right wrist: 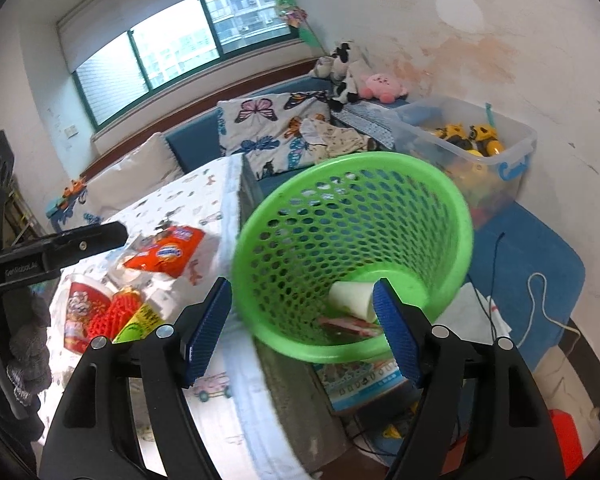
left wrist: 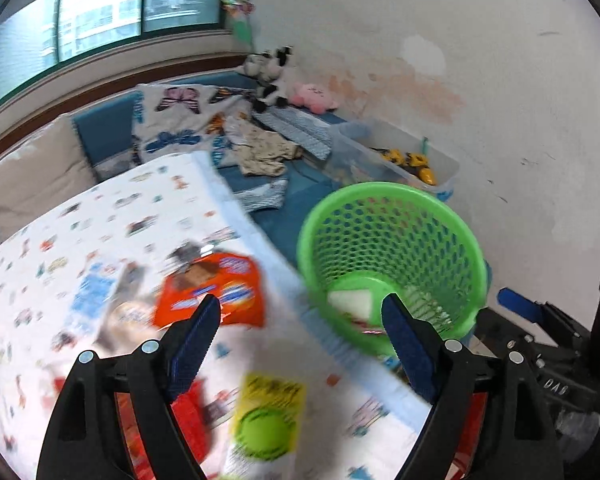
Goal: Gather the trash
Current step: 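Move both grippers back to the table and grasp the clear plastic lid with the left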
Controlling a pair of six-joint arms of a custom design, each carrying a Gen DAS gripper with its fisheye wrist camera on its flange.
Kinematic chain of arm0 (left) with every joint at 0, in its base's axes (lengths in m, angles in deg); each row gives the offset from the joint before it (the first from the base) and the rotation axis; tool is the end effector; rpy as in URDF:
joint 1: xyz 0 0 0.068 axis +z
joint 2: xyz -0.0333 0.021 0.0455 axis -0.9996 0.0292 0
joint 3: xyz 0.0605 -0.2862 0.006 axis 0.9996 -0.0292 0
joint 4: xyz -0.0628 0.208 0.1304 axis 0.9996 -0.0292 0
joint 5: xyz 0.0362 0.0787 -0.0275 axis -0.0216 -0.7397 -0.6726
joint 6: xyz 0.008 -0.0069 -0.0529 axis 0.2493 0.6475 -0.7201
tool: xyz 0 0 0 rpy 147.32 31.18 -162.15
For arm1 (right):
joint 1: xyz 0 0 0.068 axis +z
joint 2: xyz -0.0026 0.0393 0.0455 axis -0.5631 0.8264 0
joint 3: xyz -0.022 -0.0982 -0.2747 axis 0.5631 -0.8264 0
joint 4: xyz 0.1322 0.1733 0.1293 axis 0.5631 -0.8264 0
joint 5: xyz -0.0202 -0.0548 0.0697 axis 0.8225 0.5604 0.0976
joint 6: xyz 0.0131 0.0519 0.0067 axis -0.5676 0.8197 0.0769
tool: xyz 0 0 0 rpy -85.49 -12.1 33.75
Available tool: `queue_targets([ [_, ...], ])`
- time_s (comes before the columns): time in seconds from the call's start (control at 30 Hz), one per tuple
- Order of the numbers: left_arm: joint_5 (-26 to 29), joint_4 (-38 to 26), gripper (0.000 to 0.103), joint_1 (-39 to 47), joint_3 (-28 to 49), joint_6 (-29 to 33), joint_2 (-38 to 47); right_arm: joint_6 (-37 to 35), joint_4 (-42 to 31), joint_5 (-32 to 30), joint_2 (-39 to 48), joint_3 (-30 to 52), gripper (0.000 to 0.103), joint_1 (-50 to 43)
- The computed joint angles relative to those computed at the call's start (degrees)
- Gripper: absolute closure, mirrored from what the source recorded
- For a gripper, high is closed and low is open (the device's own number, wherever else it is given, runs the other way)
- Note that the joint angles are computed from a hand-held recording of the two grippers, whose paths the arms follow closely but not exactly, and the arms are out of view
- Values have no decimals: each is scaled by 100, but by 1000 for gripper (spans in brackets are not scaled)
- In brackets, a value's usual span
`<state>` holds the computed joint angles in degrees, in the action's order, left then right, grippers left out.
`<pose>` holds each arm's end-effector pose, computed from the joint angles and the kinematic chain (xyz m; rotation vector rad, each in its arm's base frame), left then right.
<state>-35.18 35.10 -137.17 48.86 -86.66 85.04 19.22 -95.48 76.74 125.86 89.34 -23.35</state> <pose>0.2175 -0.2286 0.3003 0.2019 2.3456 -0.2158 0.1673 0.0379 0.2500 -0.0522 2.2257 0.3981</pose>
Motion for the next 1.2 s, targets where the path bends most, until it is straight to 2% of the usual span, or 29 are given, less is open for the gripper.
queue_targets([
  [0.23, -608, -351, 23, 70, -1077, -482, -1207, 384, 28, 665, 55, 67, 26, 1090],
  [0.5, -584, -937, 23, 878, -2011, -744, -2592, 679, 223, 1068, 420, 207, 25, 1920],
  [0.67, -30, -992, 24, 1668, -2667, -456, -3507, 817, 358, 1260, 652, 268, 25, 2343],
  [0.8, 497, -929, 32, 2257, -3151, -143, -4045, 877, 399, 1362, 823, 358, 25, 2639],
  [1.1, 1573, -531, 55, 3196, -3601, 539, -4404, 1016, 452, 1645, 1229, 566, 25, 3173],
  [1.2, 1698, -393, 62, 3244, -3630, 697, -4328, 1054, 467, 1717, 1384, 633, 25, 3327],
])
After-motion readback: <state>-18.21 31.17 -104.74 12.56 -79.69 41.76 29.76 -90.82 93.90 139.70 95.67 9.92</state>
